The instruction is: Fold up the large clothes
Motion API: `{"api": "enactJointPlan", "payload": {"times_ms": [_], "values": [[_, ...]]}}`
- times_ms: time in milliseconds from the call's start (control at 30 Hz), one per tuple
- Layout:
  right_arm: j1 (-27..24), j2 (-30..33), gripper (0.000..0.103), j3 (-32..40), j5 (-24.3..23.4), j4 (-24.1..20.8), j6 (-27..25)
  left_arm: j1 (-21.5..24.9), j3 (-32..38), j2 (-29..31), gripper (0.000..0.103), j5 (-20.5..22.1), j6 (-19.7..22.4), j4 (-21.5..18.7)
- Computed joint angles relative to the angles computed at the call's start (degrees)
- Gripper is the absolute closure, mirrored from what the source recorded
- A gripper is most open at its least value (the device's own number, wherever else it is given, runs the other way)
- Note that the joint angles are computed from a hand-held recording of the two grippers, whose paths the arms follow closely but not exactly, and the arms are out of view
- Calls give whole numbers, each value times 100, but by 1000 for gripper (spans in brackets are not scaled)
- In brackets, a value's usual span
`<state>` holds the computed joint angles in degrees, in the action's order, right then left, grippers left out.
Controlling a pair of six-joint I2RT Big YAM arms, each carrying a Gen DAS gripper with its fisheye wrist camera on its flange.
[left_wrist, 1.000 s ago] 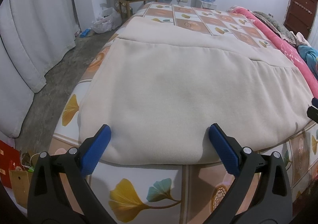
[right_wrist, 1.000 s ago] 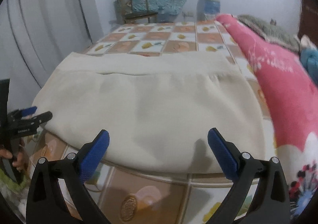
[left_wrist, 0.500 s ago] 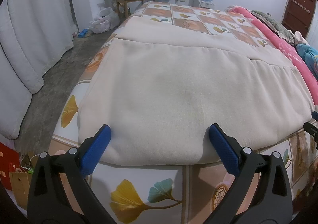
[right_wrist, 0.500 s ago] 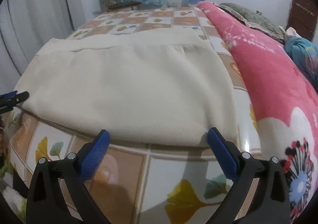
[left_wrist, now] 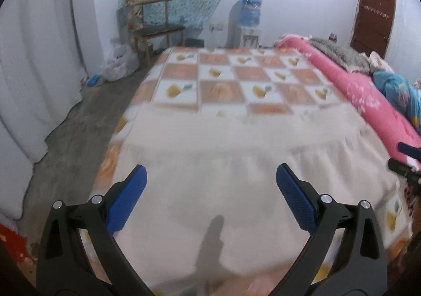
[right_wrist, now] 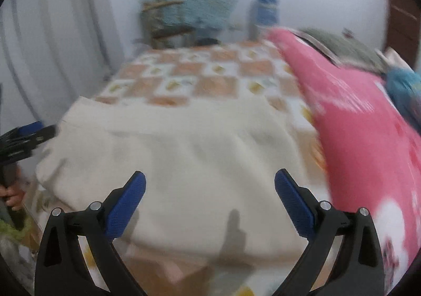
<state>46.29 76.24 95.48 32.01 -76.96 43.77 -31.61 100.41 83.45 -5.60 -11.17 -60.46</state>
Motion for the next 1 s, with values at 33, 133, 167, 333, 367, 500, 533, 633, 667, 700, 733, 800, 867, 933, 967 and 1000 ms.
{"api": "enactJointPlan", "payload": {"times_ms": [33,133,167,333,367,500,533,633,667,700,733,800,867,933,967,1000], "values": [[-148,188,8,148,-240,214,-289,48,192,193,8,191,-72,5],[-516,730,13,555,-929,568,-682,250,929,946,12,897,-337,-285],[-603,893,15,685,-1050,581,-747,297,1180,1204,13,1033,-369,-474],[-1166,1368,22,868,-1484,445,-864,685,1424,1696,22,969,-702,-553],[-1248,1319,22,780,-1409,338,-780,839,1265,1603,22,1229,-812,-374],[-1616,470,32,-78,-1262,273,-244,1117,1029,1377,22,746,-758,-567],[-1696,232,48,-295,-1342,363,-193,1151,1064,1380,22,502,-798,-732],[-1572,94,45,-147,-773,-350,474,1259,646,949,24,413,-845,-577],[-1378,187,45,44,-505,-551,523,1201,526,780,24,438,-791,-435],[-1223,236,45,169,-604,-463,477,1040,407,585,24,494,-624,-233],[-1117,252,45,140,-754,-152,367,885,350,475,24,525,-470,-105],[-708,654,45,458,-1011,139,39,433,360,420,23,725,-123,-63],[-315,1214,45,847,-1304,287,-453,64,349,474,23,830,143,-147],[-122,1534,57,1012,-1303,203,-644,-305,222,574,28,563,351,-362],[-92,1524,55,885,-1276,249,-671,-328,101,570,28,511,373,-362],[-91,1280,53,525,-1331,583,-728,-297,-149,473,28,527,409,-236]]}}
